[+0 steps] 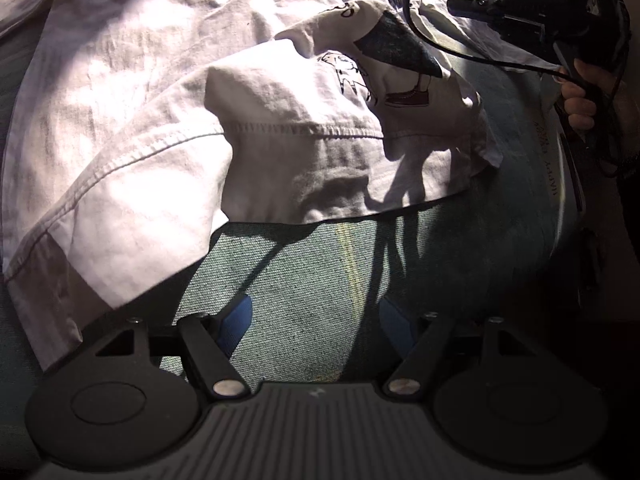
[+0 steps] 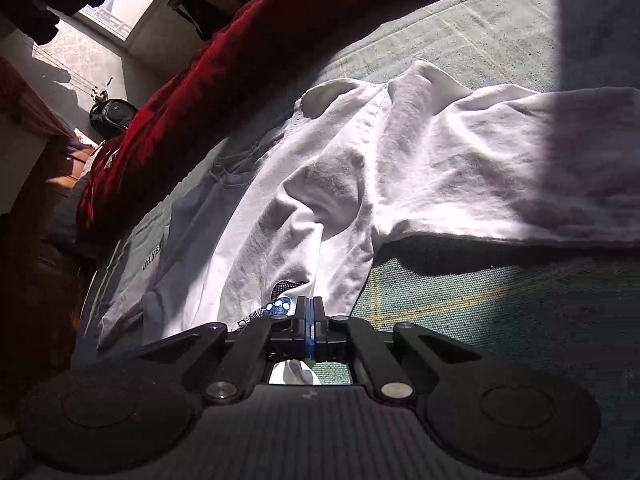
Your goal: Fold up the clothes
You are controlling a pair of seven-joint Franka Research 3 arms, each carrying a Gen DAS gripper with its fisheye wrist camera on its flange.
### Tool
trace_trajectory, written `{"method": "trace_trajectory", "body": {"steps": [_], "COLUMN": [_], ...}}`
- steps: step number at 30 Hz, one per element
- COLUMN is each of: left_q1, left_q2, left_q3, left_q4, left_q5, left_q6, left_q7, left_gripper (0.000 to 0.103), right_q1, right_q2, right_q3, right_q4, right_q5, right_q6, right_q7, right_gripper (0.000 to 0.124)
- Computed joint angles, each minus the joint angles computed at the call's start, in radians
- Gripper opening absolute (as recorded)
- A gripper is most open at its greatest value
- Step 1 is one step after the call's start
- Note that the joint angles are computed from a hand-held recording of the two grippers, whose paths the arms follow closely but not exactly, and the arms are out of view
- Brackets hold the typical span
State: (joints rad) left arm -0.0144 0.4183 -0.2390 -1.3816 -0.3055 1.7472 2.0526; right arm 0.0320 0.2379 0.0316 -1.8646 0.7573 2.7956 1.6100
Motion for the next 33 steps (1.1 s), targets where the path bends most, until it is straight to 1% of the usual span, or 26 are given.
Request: {"method": "trace_trajectory", "body": {"steps": [2, 6, 10, 13, 15, 16, 17, 18, 20, 23, 26, 28, 31, 32, 33], "left_q1": [0.001, 0.003, 0.0, -0.002, -0.004, -0.005, -0.005, -0.005, -0.002, -0.001, 0.002, 0.006, 0.01, 0.012, 0.014], "left_q2": [-0.001, 0.0, 0.0, -0.002, -0.002, -0.003, -0.003, -0.005, -0.009, -0.009, -0.009, -0.008, -0.007, -0.01, -0.013], "left_q3": [-0.001, -0.002, -0.002, -0.002, -0.003, -0.004, -0.005, -0.005, -0.006, -0.001, 0.002, 0.003, 0.004, 0.004, 0.006], "left_q4": [-0.002, -0.001, -0.004, -0.01, -0.012, -0.012, -0.013, -0.015, -0.02, -0.02, -0.021, -0.018, -0.015, -0.018, -0.023], "left_q5": [-0.004, -0.01, -0.009, -0.007, -0.007, -0.008, -0.009, -0.011, -0.018, -0.014, -0.013, -0.012, -0.01, -0.01, -0.009], "left_q6": [0.003, 0.001, 0.001, 0.005, 0.01, 0.011, 0.011, 0.013, 0.012, 0.011, 0.016, 0.015, 0.017, 0.02, 0.023], "left_q7": [0.002, 0.007, 0.002, 0.0, -0.002, -0.001, 0.0, 0.002, 0.008, 0.002, -0.005, -0.001, 0.008, 0.011, 0.014], "left_gripper": [0.07, 0.07, 0.07, 0.07, 0.07, 0.07, 0.07, 0.07, 0.07, 0.07, 0.07, 0.07, 0.07, 0.07, 0.07], "right_q1": [0.001, -0.042, -0.034, -0.014, -0.001, 0.005, 0.009, 0.017, 0.049, 0.107, 0.118, 0.097, 0.077, 0.074, 0.072], "right_q2": [-0.013, -0.014, -0.001, 0.037, 0.074, 0.093, 0.108, 0.114, 0.103, 0.053, 0.006, -0.013, -0.023, -0.026, -0.028], "right_q3": [-0.022, -0.001, 0.014, 0.017, 0.015, 0.012, 0.011, 0.006, -0.022, -0.087, -0.123, -0.122, -0.112, -0.108, -0.105], "right_q4": [-0.006, 0.008, 0.021, 0.048, 0.078, 0.098, 0.115, 0.126, 0.13, 0.106, 0.083, 0.076, 0.068, 0.066, 0.064], "right_q5": [-0.049, 0.031, 0.081, 0.09, 0.071, 0.05, 0.027, -0.008, -0.135, -0.383, -0.558, -0.601, -0.635, -0.642, -0.648], "right_q6": [-0.014, -0.12, -0.197, -0.193, -0.182, -0.182, -0.182, -0.181, -0.181, -0.2, -0.261, -0.312, -0.356, -0.359, -0.362], "right_q7": [0.028, -0.072, -0.157, -0.16, -0.144, -0.13, -0.122, -0.113, -0.071, 0.05, 0.157, 0.178, 0.196, 0.2, 0.205], "right_gripper": [0.001, 0.018, 0.023, 0.024, 0.023, 0.023, 0.015, 0.004, 0.003, 0.003, 0.003, 0.003, 0.005, 0.006, 0.012]}}
